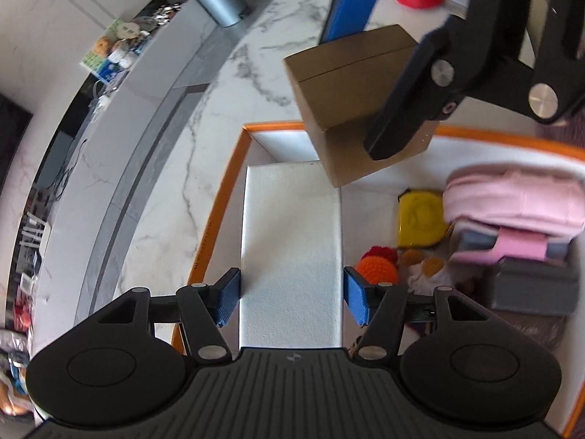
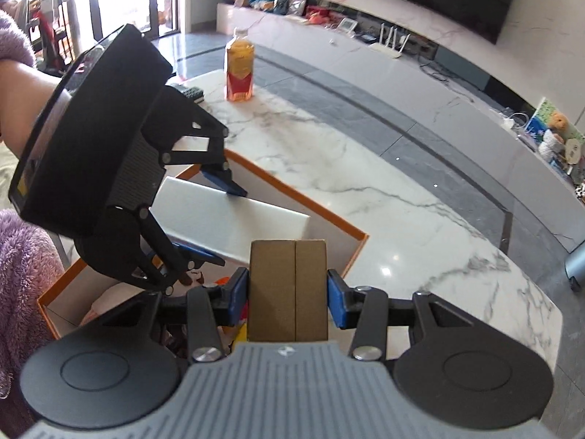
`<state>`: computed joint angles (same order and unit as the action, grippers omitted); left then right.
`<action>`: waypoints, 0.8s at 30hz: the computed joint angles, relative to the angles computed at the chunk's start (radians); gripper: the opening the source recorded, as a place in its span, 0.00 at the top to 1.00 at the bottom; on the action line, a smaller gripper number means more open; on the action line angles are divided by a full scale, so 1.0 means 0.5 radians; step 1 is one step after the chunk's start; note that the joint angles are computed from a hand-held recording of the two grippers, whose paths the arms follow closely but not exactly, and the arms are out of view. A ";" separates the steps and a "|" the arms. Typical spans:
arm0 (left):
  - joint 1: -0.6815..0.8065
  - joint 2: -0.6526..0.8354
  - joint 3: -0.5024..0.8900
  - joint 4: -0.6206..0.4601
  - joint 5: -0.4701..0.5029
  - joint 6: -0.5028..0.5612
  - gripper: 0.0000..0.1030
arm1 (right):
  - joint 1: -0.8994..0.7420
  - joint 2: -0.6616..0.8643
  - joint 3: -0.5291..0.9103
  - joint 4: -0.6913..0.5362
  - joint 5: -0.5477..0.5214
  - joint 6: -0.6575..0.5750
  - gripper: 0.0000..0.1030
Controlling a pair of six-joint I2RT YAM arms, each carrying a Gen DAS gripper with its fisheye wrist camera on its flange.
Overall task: Organize objects
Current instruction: 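Lift the white box and brown box and carry them over the orange box, then lower the white box with left tool while right tool lowers the brown box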
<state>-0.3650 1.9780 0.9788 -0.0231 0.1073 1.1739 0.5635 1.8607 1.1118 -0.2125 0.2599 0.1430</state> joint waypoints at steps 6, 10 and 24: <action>-0.008 0.344 0.216 0.069 -0.074 0.261 0.33 | -0.025 0.207 0.141 -0.008 -0.081 -0.072 0.54; -0.004 0.498 0.327 0.113 -0.112 0.378 0.33 | -0.013 0.289 0.234 -0.054 -0.127 -0.133 0.54; -0.010 0.827 0.733 -0.042 -0.103 0.442 0.32 | -0.051 0.549 0.477 -0.183 -0.208 -0.333 0.54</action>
<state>-0.3700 2.3916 1.3454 -0.0438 0.0556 1.3950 0.5380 2.1354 1.3504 -0.3040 0.1558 -0.0236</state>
